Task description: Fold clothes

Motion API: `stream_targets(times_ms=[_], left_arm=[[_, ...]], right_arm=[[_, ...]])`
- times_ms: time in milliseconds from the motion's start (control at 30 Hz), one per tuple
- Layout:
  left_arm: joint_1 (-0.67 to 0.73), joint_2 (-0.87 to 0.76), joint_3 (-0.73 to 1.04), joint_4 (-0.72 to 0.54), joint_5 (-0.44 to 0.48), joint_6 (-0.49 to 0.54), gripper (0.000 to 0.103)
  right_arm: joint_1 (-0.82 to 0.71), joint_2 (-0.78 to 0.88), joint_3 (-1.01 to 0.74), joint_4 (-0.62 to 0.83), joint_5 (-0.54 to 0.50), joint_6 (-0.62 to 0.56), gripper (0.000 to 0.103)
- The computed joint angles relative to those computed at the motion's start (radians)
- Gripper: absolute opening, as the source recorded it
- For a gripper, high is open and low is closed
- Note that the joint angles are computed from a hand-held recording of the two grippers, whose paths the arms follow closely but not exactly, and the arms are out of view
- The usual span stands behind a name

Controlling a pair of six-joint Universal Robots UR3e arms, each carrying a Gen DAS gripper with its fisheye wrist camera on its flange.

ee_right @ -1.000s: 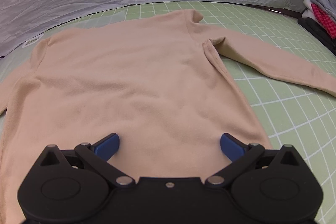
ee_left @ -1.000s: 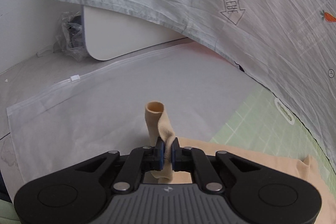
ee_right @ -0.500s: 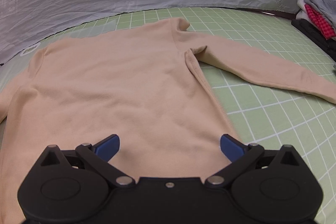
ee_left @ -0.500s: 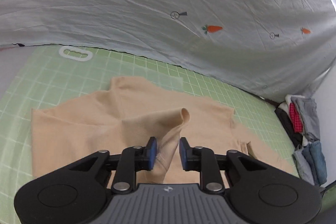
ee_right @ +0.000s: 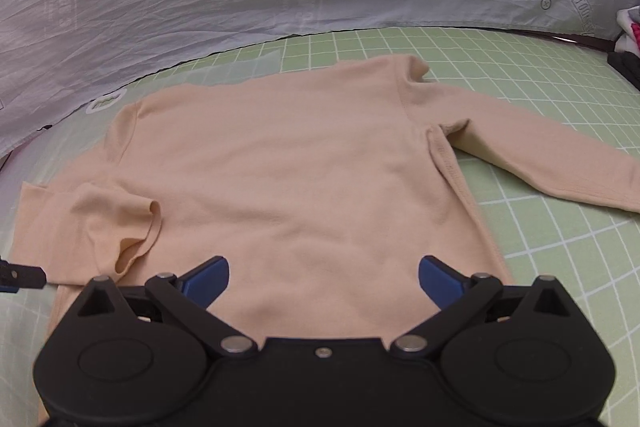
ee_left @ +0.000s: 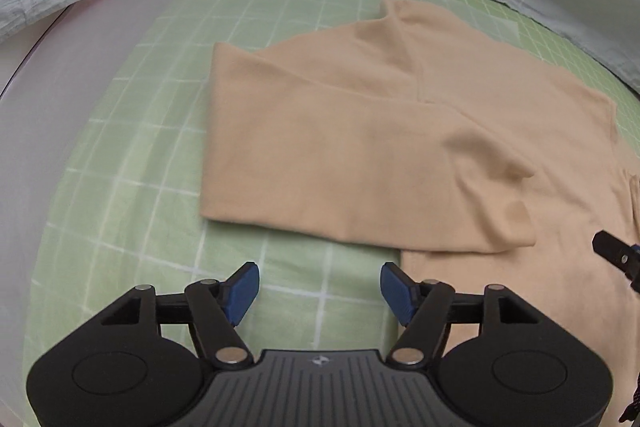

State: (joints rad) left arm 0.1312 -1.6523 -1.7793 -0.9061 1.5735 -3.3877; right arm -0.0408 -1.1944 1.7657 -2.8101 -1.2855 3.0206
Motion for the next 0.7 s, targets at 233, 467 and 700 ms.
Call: stream_targets(times_ms=[233, 467, 700], left_arm=[[0.003, 0.007, -0.026, 0.011, 0.011, 0.086, 0.081], [-0.004, -0.020, -0.023, 0.044, 0.022, 0.115, 0.093], [-0.021, -0.034, -0.034, 0.077, 0.045, 0.150, 0.101]], right_arm=[[0.091, 0.155, -0.272, 0.171, 0.177, 0.134, 0.063], [0.142, 0.171, -0.297, 0.239, 0.218, 0.165, 0.029], [0.170, 0.168, -0.303, 0.264, 0.153, 0.142, 0.030]])
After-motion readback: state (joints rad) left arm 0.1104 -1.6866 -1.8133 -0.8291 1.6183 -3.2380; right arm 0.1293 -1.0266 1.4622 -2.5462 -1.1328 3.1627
